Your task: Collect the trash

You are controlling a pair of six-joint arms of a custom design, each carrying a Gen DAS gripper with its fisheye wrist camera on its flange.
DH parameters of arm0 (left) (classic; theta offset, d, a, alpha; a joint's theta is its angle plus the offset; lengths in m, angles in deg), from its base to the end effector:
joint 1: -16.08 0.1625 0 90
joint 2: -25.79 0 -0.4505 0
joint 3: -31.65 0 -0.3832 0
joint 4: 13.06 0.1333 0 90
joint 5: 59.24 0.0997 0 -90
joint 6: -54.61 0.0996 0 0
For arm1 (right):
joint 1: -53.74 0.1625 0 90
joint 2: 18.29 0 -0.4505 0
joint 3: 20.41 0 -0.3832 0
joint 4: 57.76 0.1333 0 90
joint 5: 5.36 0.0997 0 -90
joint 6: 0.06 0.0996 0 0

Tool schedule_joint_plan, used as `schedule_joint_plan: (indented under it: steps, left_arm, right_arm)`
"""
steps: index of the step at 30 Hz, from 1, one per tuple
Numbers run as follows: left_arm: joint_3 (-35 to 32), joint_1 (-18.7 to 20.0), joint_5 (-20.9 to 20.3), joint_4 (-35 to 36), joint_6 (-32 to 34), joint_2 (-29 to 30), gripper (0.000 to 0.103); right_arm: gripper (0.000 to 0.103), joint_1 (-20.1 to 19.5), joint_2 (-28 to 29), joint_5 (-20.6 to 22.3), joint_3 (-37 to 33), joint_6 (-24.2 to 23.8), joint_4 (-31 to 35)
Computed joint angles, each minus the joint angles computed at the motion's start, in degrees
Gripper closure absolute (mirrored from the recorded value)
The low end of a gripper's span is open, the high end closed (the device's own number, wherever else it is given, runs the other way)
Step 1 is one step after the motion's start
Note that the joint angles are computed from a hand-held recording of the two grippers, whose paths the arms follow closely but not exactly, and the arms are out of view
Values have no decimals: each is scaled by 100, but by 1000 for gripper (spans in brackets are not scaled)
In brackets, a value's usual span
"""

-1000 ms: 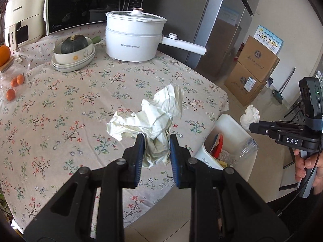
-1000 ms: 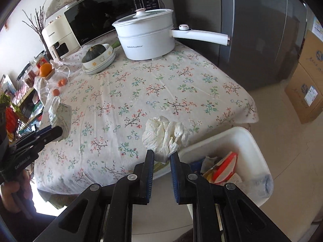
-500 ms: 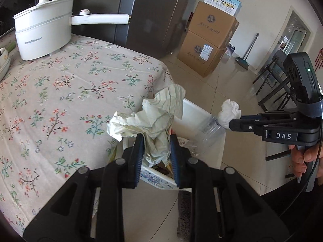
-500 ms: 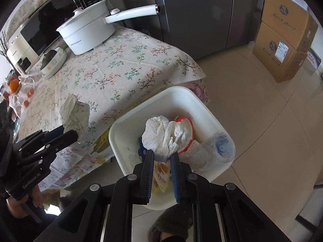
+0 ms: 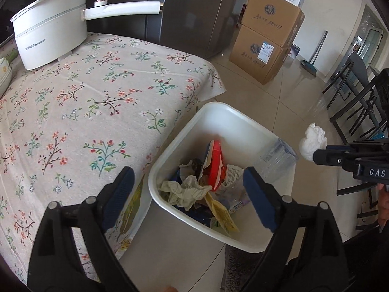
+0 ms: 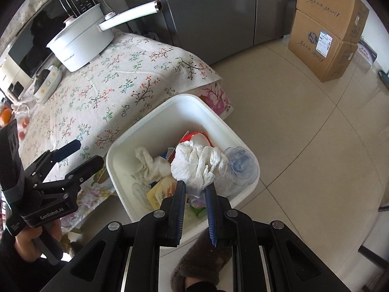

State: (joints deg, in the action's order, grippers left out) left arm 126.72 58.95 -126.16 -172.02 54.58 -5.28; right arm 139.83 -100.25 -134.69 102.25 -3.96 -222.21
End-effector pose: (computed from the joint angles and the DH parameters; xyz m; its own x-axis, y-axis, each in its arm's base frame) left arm -0.3673 -0.5761 -0.0321 -0.6511 0.6508 -0.3905 0.7298 0.6781 -0.0867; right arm 0.0373 -0.4829 0.3500 -0.7498 0.3467 0.5635 0.0057 0.8551 -0.5184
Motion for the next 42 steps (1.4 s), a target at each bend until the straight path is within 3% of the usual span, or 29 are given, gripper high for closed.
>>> schedule_joint_plan:
  steps: [3,6,8,9,10,13,20,28,37,42]
  left_arm:
    - [157,-25,238,20,-93,-169,1]
    - [371,-31,401,3,-297,-428,1]
    - [464,-9,430,64,-438,-591,1]
    - [554,-21,494,57,-513,-697,1]
    - [636,-34,559,24,-573,-794,1]
    - [897,-83,797,-14,-779,-1106,1]
    - [1596,-205,1388,-98,-1421,-1911,1]
    - [2331,-339,2051,-434,-1611,-2659,1]
    - [2793,-277,2669,-430,-1693,-3246,1]
    - [2843,-256,2705,-127,-1953,-3491,1]
  right_arm:
    - [86,46,90,-30,-70,51,65]
    - [81,85,197,56,-158,96,2]
    - [58,105,232,108,-246,261,85]
    - [35,142,259,54,-250,353,-10]
    - [29,191,282,9,-228,385,-204]
    - [29,361,318,-34,-224,478,-438]
    - [28,1138,650,-669,0,282,-1383]
    - [19,2048,1326,-1086,216,-432,-2856]
    - [19,2531,2042,-1379,156,-622,-3324]
    - [17,2710,2298,-1521,68,-746,-3536]
